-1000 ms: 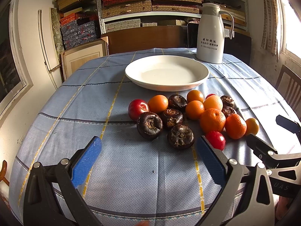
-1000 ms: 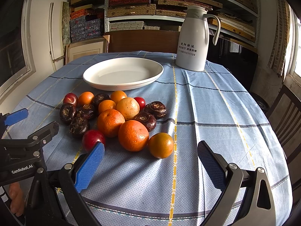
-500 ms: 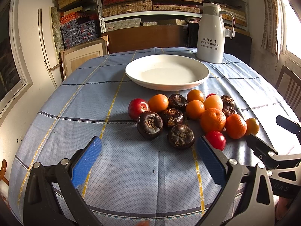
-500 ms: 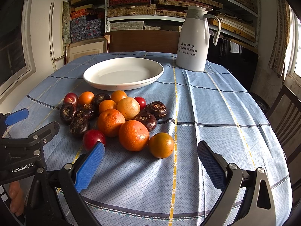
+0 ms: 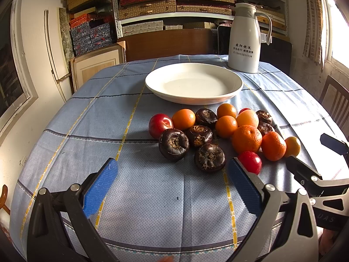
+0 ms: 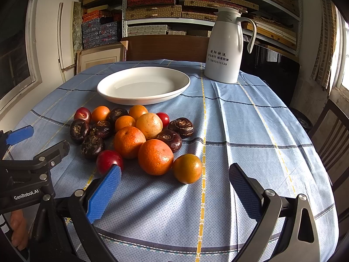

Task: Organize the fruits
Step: 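Move the left gripper to a dark brown fruit while the right gripper approaches a yellow-orange fruit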

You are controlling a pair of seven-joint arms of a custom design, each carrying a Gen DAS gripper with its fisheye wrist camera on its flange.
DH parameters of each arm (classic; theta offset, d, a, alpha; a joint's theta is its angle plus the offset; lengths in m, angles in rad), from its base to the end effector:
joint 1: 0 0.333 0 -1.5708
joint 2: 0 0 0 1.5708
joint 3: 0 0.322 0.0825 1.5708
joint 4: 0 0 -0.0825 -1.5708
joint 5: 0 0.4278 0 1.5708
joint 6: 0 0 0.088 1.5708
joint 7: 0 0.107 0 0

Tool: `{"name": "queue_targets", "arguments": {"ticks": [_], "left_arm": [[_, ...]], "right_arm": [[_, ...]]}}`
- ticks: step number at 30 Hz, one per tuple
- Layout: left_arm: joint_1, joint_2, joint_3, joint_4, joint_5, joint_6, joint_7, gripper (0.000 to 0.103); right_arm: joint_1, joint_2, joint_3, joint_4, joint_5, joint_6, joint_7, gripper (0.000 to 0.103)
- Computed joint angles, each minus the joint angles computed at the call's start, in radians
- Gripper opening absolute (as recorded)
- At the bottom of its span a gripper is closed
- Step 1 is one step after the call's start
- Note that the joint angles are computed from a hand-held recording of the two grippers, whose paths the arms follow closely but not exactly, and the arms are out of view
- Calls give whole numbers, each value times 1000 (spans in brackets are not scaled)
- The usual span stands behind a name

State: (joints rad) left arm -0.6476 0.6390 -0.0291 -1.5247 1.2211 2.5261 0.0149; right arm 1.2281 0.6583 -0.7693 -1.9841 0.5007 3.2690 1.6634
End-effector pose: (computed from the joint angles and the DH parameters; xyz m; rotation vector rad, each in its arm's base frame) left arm 0.6013 -0.4902 0.2976 -1.6403 1.6935 -0.7130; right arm 0.6120 0.3079 0.2893 -1.7971 1.5618 -0.7890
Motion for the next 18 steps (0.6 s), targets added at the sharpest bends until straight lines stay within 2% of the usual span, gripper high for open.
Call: {"name": "queue_targets", "arguments": {"ticks": [8, 13, 15, 16, 18], "left_arm": [[17, 18, -13, 18, -47, 14, 52, 99], [75, 53, -54, 46, -229, 47, 207, 99], [105, 65, -75, 49, -316, 72, 281, 99], [129, 77, -98, 56, -375, 80, 342, 99], [174, 107, -147, 82, -489, 72, 471, 99]], "right_arm": [[17, -2, -16, -6, -4, -22, 5, 100], [-3, 1, -12, 17, -69, -91, 45, 100], [-50, -23, 31, 23, -106, -131, 36, 100], [-53, -51, 39, 3, -125, -144, 32, 100], [-109, -80, 89, 4, -158, -187, 14, 100]]}}
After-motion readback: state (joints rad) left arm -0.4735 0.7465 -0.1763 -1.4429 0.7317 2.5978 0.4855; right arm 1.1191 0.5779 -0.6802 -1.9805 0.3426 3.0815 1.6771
